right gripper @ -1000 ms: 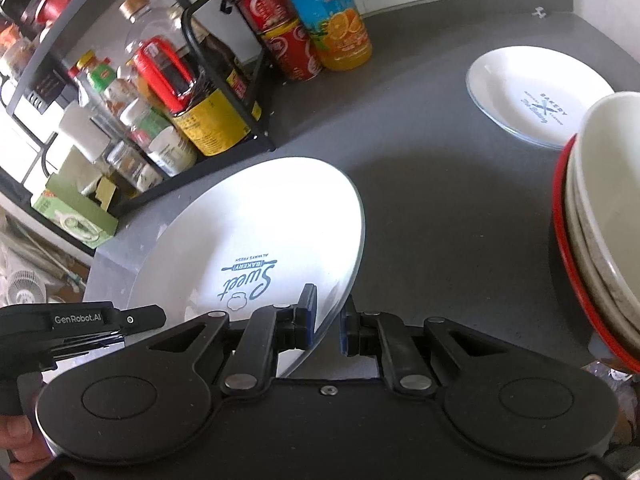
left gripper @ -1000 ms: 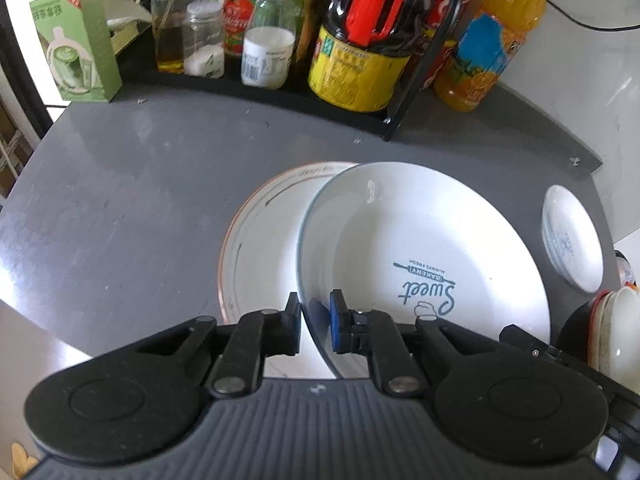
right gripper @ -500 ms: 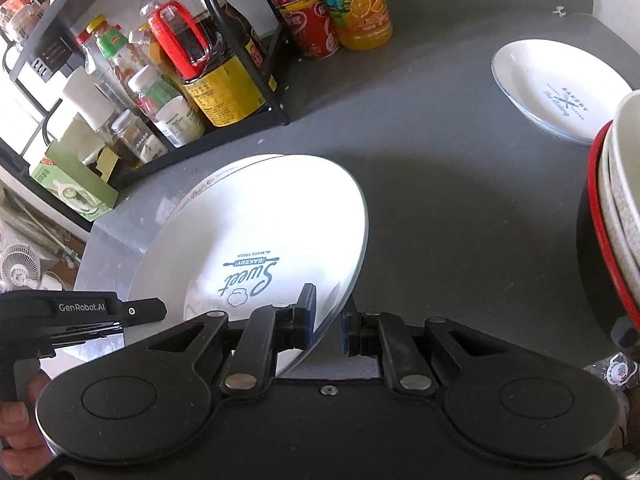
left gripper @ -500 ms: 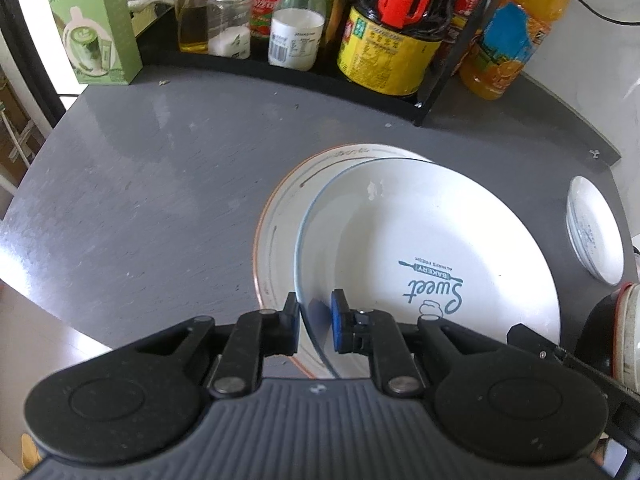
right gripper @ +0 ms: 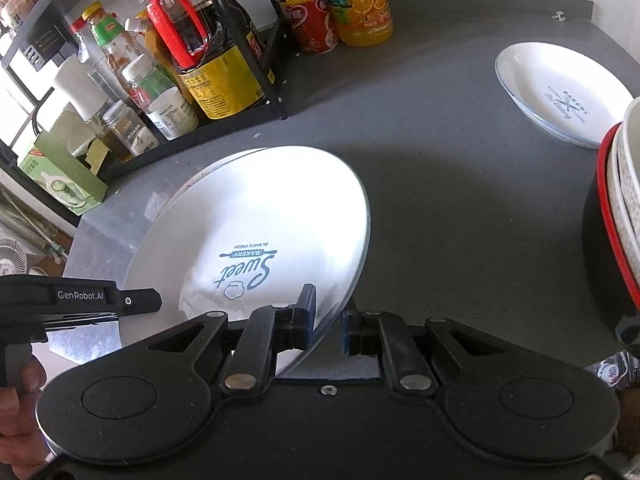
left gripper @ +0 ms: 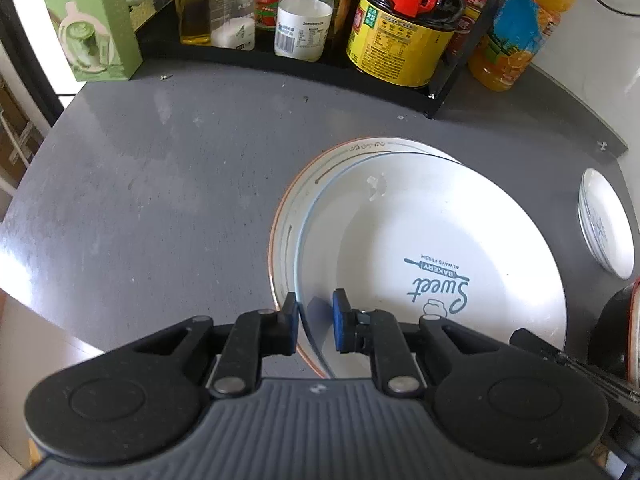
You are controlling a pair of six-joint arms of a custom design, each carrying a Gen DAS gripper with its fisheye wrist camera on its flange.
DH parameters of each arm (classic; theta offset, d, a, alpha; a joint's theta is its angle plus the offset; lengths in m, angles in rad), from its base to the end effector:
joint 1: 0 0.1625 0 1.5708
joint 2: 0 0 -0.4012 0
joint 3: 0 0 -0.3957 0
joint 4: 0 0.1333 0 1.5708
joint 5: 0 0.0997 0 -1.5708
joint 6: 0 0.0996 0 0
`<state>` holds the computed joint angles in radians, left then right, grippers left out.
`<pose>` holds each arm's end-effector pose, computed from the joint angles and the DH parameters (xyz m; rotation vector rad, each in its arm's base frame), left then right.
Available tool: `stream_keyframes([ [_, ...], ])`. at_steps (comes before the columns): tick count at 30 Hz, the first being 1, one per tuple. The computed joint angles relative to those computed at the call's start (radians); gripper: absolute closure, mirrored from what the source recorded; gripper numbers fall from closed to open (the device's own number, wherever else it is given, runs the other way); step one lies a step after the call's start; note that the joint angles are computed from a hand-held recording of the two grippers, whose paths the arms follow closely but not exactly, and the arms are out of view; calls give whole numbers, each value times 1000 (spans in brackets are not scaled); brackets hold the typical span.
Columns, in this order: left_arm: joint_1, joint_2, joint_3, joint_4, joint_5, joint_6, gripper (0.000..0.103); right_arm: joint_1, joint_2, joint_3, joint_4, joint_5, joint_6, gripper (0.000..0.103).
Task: Organize plates and bowls
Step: 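Lift the 'Sweet' plate with both grippers and lower it onto the flower-pattern plate, then open both grippers to release the 'Sweet' plate on the flower plate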
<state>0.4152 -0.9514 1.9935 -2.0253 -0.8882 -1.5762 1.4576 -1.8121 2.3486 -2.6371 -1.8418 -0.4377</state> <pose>-0.3534 -0.3701 0.0279 -0.2442 2.3573 -0.6744 0.0632 -0.3884 0.3174 0.3350 -2.6597 0.6000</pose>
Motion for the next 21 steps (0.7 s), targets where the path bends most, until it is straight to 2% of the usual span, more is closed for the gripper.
stream_keyframes([
  [4,18,7,-24,17,-18,55,87,-5,-2,-3,4,5,5,91],
  [11,33,35,-87,103,-45,83,84,-12,1,-11,9,11,22,93],
  [14,35,46,-122,164,-53,94,76,-12,0,-10,7,10,14,93],
  [19,35,44,-134,194,-34,86,56,-13,7,-17,17,10,27,93],
  [21,40,52,-146,222,-32,79,54,-10,14,-19,11,4,24,92],
])
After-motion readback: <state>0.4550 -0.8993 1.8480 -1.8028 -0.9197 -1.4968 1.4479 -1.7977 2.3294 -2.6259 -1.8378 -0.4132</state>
